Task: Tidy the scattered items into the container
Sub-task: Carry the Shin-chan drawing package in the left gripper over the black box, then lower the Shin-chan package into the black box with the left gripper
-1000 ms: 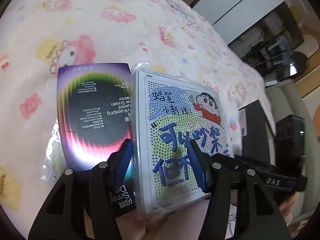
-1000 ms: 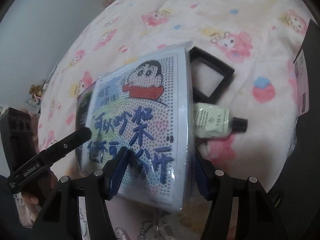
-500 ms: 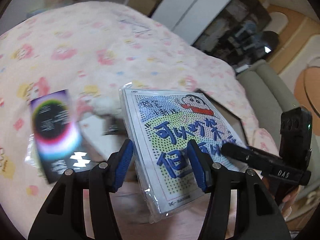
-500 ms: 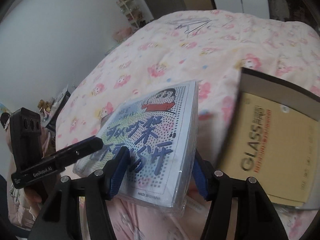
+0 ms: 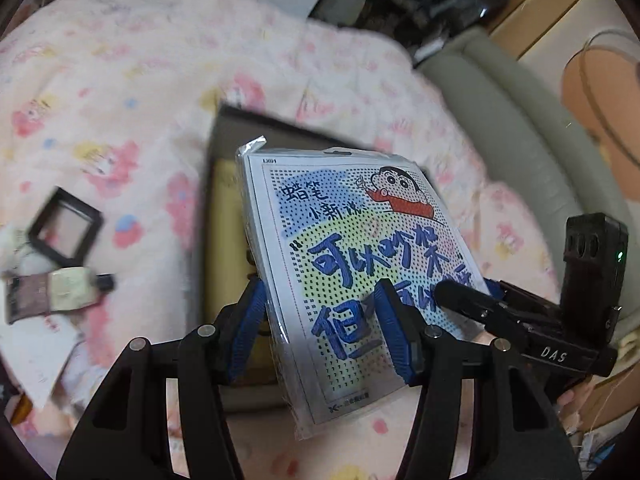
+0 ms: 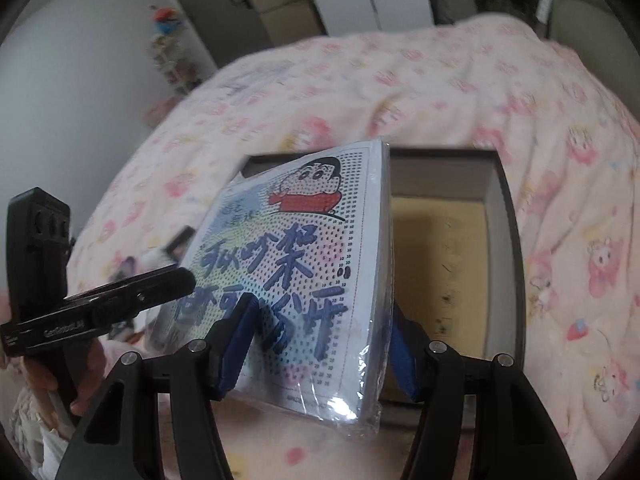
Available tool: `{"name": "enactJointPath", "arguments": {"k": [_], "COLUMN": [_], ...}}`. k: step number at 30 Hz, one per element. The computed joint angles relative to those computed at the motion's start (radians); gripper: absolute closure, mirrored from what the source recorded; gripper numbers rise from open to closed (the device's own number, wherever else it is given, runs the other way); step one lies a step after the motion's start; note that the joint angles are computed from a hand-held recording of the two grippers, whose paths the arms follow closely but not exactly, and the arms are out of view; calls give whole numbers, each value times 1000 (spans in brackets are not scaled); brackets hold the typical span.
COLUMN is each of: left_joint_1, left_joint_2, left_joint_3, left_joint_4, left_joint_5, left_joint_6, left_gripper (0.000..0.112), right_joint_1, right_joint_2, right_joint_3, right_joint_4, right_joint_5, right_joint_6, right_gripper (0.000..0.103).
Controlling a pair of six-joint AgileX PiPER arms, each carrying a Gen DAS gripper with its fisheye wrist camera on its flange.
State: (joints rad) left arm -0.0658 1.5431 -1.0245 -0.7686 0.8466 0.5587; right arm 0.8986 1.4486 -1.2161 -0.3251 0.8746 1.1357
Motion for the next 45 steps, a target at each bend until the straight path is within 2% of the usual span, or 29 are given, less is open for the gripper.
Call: {"name": "enactJointPath", "arguments": {"k": [2, 4, 7, 9, 12, 13, 16, 19, 20, 22, 24, 26, 30, 33, 35, 40, 43, 44, 45], "left_joint_1": [-71, -152, -209, -225, -209, -224, -278, -278, -281, -296, -318, -348, -374, -359, -308, -252, -192, -168, -146], "left_joint_2": [48, 36, 53, 58, 109, 124, 140, 185, 204, 244, 289, 341, 404, 433, 439, 381, 353, 347, 344], "left_joint_3": [-29, -24, -62, -83, -133, -146, -174, -231, -254, -302, -358, -420, -500, -552, -564, -477, -448, -444, -444], "left_joint_4": [88, 239, 377, 404, 294, 313, 490, 571, 588, 619, 687, 778, 869, 841, 722, 580, 440, 397, 364], "left_joint_5": [-41, -105, -96, -81, 7, 7, -40, 1, 23, 79, 118, 158, 194, 248, 274, 249, 288, 303, 320], "left_joint_6": [-92, -211, -337, -365, -272, -301, -479, -594, -616, -639, -679, -748, -821, -803, -702, -518, -382, -356, -338], "left_gripper": [56, 54, 54, 54, 57, 57, 58, 55, 55, 49, 45, 45, 39, 36, 33, 32, 33, 41, 56], "right_joint_1": [-73, -129, -183, -173, -174, -148, -68, -12, -11, -40, -69, -73, -62, -78, -98, -119, -119, -119, -119], "right_joint_2": [-17, -25, 4, 6, 34, 44, 68, 45, 33, 7, 39, 68, 72, 114, 129, 149, 146, 153, 160], "right_joint_3": [74, 122, 139, 163, 180, 172, 128, 120, 135, 167, 139, 117, 109, 75, 71, 50, 41, 35, 31], "right_joint_4": [67, 136, 262, 293, 407, 376, 188, -5, -33, -12, 41, 47, 82, 126, 171, 210, 230, 243, 258], "right_joint_5": [-77, -136, -173, -182, -196, -183, -107, -33, -34, -78, -96, -86, -47, -31, -42, -53, -54, -57, -59], "right_joint_6": [-59, -143, -278, -298, -385, -356, -197, -9, 25, 32, -13, -32, -73, -116, -153, -183, -210, -220, -233], "right_gripper": [46, 46, 46, 46, 48, 47, 47, 47, 47, 50, 50, 50, 50, 50, 50, 50, 50, 50, 50]}}
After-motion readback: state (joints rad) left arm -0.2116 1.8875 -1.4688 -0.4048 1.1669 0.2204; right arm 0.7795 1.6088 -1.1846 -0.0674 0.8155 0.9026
